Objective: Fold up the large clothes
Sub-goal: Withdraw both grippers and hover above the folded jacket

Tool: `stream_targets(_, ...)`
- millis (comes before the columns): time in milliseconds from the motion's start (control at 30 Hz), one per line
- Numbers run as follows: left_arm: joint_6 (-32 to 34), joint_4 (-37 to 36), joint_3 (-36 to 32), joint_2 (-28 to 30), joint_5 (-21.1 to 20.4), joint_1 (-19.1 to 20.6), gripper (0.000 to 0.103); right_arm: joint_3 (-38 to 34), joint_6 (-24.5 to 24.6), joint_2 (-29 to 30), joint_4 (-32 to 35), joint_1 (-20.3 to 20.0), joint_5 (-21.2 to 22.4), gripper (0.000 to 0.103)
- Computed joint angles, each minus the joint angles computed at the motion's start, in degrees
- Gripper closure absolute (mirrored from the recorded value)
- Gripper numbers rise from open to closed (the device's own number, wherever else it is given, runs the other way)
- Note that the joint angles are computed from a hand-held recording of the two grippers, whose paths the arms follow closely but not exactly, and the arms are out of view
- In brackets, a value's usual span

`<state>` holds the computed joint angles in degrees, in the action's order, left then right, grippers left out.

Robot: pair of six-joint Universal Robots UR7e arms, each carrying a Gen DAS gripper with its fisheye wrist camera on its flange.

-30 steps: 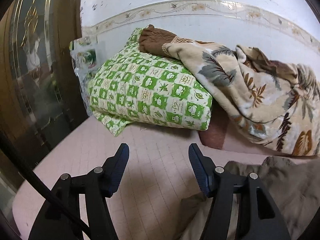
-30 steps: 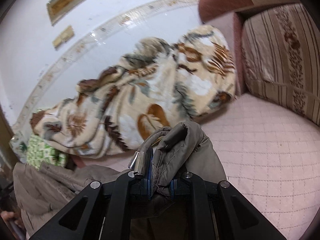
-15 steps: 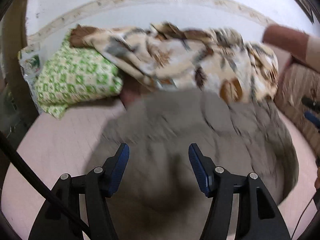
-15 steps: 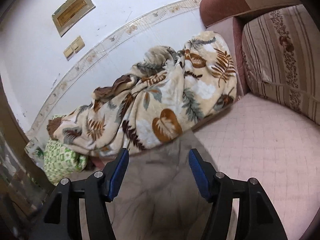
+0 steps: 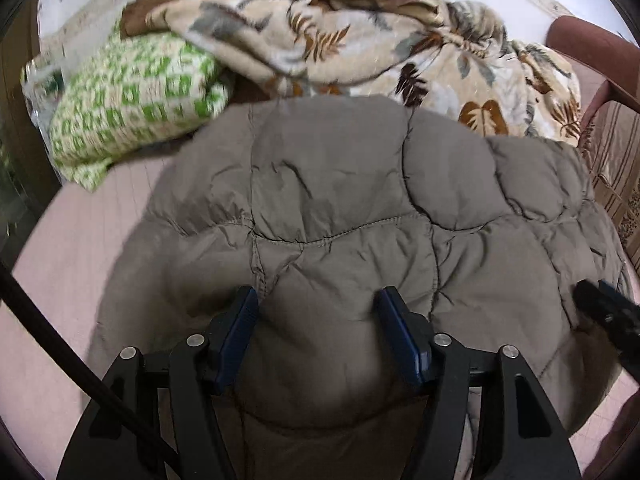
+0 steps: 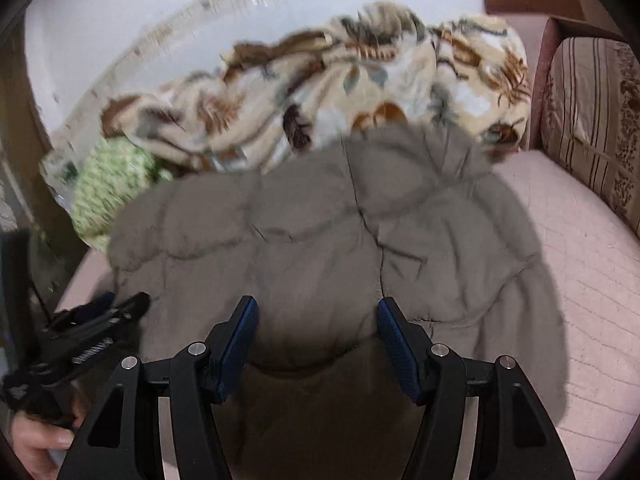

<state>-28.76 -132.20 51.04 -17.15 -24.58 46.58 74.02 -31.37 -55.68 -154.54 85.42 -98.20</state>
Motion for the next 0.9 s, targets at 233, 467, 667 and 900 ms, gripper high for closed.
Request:
stream_targets(233, 0.5, 0.8, -1.6, 0.9, -0.8, 1.2, 0.034, -3.0, -2.6, 4.6, -1.5, 1.0, -6.2, 0.035)
stream_targets(467, -2.0, 1.1, -0.3, 0.1, -0.2, 0.5, 0.034, -4.0, -3.0, 4.9, 1.0, 0.8, -6.7, 0.034)
stream_targets(667, -3.0, -0.9, 2.6, -1.6, -0.1, -0.9, 0.034, 0.4, -3.9, 1.1, -2.3, 1.7, -4.6, 0.034)
stream_targets(900, -7.8, 3.5, 4.0, -2.3, 3.0, -1.8, 0.034, 4.6, -7.4, -1.1, -2.1, 2.8, -0.8, 0.034)
